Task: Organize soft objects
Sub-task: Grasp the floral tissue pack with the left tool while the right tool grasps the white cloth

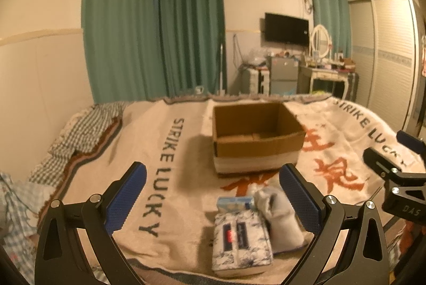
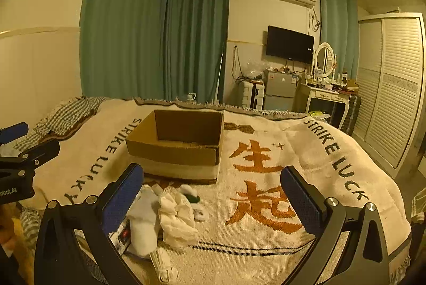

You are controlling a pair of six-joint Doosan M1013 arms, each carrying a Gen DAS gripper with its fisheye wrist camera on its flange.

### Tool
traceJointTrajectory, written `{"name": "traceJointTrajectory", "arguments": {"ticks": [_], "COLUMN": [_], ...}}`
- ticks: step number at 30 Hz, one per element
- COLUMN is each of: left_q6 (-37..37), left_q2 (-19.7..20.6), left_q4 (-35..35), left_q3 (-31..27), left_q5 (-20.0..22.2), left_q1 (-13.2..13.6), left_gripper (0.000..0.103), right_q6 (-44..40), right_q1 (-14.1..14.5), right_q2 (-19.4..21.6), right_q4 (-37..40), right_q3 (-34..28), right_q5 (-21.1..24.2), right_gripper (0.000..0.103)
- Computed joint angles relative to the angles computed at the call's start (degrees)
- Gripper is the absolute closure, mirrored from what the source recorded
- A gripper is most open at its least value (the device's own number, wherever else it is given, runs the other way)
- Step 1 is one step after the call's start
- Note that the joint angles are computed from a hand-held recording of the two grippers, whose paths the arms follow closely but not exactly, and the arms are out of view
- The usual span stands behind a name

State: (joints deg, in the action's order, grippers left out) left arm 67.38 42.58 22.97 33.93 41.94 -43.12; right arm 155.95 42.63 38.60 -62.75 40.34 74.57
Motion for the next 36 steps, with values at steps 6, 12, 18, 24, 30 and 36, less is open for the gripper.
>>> {"name": "traceJointTrajectory", "arguments": {"ticks": [6, 12, 18, 24, 30, 36], "left_q6": [5.01, 11.46, 13.64, 15.34, 15.4, 15.31], "left_q2": [3.37, 9.36, 11.18, 8.88, 8.73, 8.48], "left_q4": [-7.48, -15.43, -18.37, -18.63, -17.25, -16.82], "left_q3": [-3.37, -11.38, -13.53, -9.54, -10.43, -10.81], "left_q5": [8.43, 21.05, 25.4, 21.23, 19.61, 18.22], "left_q1": [0.31, 0.26, 0.75, 1.12, 1.7, 1.66], "left_gripper": [0.002, 0.007, 0.022, 0.028, 0.029, 0.029], "right_q6": [-2.67, -3.77, -5.99, -10.56, -13.13, -12.1], "right_q1": [-0.8, -1.89, -2.95, -4.18, -5.65, -5.9], "right_q2": [0.69, 1.13, 2.37, 4.54, 6.04, 3.85], "right_q4": [5.19, 9.22, 13.46, 20.04, 26.88, 28.81], "right_q3": [0.57, 1.33, 0.22, -2.6, -4.56, -1.42], "right_q5": [0.49, 0.39, 1.16, 0.43, 0.08, -3.7], "right_gripper": [0.0, 0.0, 0.0, 0.002, 0.043, 0.082]}}
